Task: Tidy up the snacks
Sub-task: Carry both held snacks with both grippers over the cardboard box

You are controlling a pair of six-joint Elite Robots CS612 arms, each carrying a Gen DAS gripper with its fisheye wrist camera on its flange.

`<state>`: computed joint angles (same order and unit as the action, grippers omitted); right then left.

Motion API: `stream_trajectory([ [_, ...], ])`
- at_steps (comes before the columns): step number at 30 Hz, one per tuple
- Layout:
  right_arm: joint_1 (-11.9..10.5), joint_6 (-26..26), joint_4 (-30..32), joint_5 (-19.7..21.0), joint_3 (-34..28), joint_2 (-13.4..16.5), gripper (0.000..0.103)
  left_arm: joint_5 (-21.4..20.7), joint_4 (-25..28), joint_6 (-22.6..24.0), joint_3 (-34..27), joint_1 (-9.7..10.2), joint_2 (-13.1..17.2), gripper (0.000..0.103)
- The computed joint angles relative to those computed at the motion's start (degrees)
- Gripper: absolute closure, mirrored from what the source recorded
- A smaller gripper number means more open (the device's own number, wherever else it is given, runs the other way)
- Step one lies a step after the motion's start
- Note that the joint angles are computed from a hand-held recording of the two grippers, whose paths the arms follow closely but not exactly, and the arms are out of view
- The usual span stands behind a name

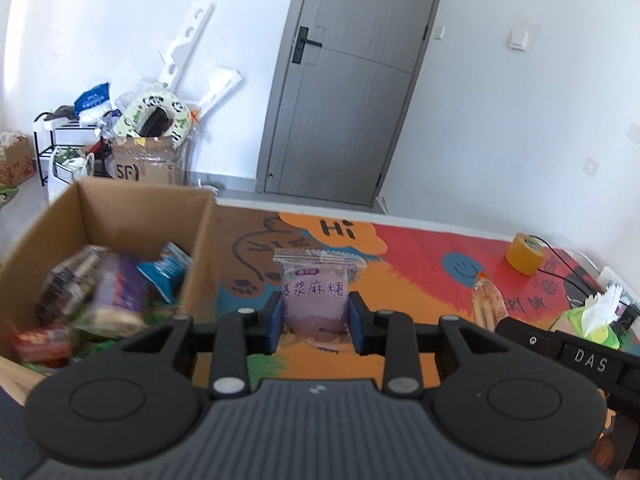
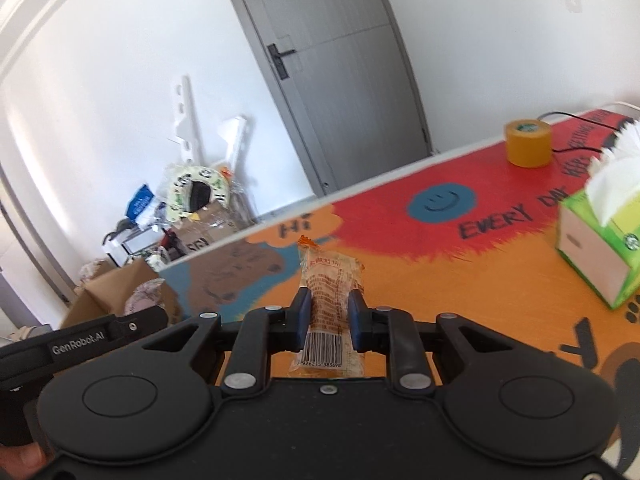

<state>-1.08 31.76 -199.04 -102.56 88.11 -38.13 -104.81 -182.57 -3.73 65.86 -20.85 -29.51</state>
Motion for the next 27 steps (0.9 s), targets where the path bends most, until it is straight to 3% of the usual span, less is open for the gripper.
stream_trajectory([
  [11, 1.5, -3.3, -0.6, 3.0, -4.6, 1.0, 0.082, 1.1, -2.2, -1.8, 0.2, 2.18, -1.0, 0.071],
  [24, 2.9, -5.4, 1.9, 7.4, -10.6, 3.1, 0.082, 4.7, 1.4, -4.5, -4.3, 5.16, 0.6, 0.071],
  [27, 3.5, -7.0, 3.3, 6.7, -12.1, 3.6, 0.082, 4.7, 2.8, -5.3, -5.4, 5.77, 1.2, 0.071],
])
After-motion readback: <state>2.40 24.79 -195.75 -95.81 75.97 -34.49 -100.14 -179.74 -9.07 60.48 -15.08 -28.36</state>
